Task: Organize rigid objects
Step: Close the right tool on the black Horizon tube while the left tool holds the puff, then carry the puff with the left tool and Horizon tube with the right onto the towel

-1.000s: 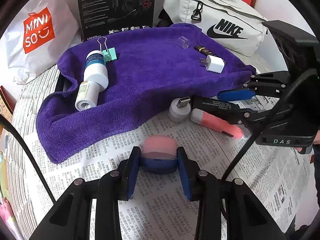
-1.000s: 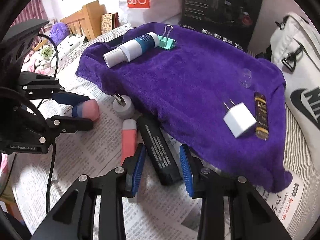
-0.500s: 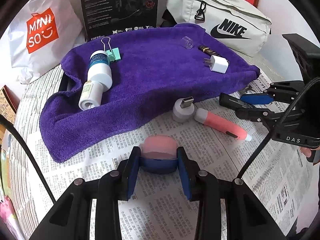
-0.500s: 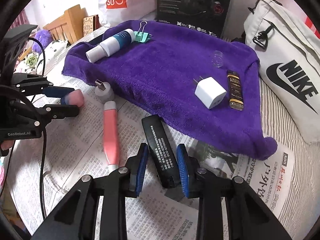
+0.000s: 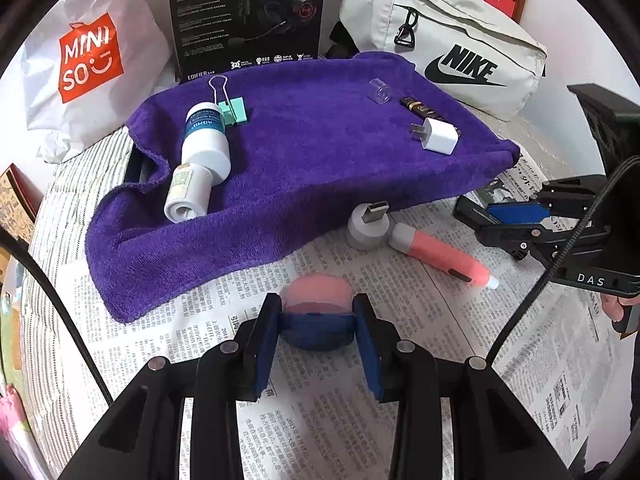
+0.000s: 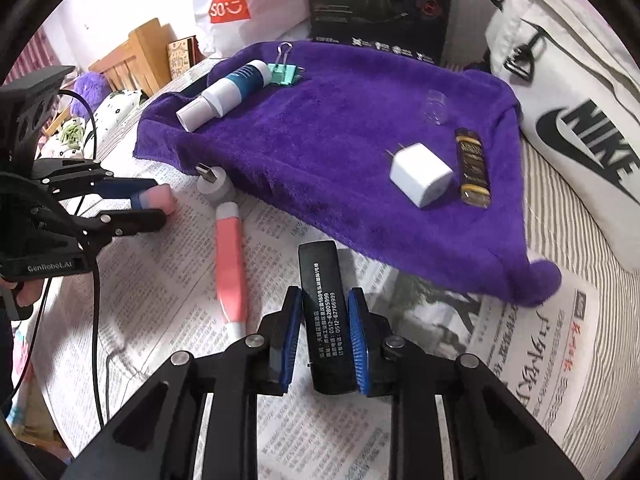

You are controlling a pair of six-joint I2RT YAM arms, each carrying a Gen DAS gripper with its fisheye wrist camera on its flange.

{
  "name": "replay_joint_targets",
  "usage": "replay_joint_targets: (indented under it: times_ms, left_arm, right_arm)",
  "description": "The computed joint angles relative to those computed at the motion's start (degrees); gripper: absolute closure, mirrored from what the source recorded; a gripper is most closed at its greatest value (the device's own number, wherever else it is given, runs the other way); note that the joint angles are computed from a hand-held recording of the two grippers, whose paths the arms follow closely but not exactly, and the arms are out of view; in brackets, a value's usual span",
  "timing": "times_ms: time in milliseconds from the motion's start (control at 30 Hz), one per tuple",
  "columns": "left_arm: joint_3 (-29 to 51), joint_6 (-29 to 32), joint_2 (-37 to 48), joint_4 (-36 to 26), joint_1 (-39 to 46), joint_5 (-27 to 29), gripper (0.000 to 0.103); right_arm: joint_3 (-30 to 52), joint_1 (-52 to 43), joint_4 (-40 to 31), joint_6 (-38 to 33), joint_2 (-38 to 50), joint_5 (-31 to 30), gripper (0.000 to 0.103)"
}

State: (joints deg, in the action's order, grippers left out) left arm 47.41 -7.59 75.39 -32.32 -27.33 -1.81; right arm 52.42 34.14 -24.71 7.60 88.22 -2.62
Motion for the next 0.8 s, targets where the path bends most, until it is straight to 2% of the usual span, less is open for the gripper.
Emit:
replay_joint_targets:
  times_ms: [333, 800]
  left_arm:
    - [0.6, -0.5, 0.0, -0.8, 0.1, -0.4, 0.068]
    - [5.3, -1.2, -2.5, -4.8, 1.9, 0.3, 0.068]
  right_arm:
    - [0.3, 3.1, -0.8, -1.8, 0.5, 5.3, 0.079]
    - [1.5, -1.8, -3.8, 1.6, -4.8, -2.0, 0.082]
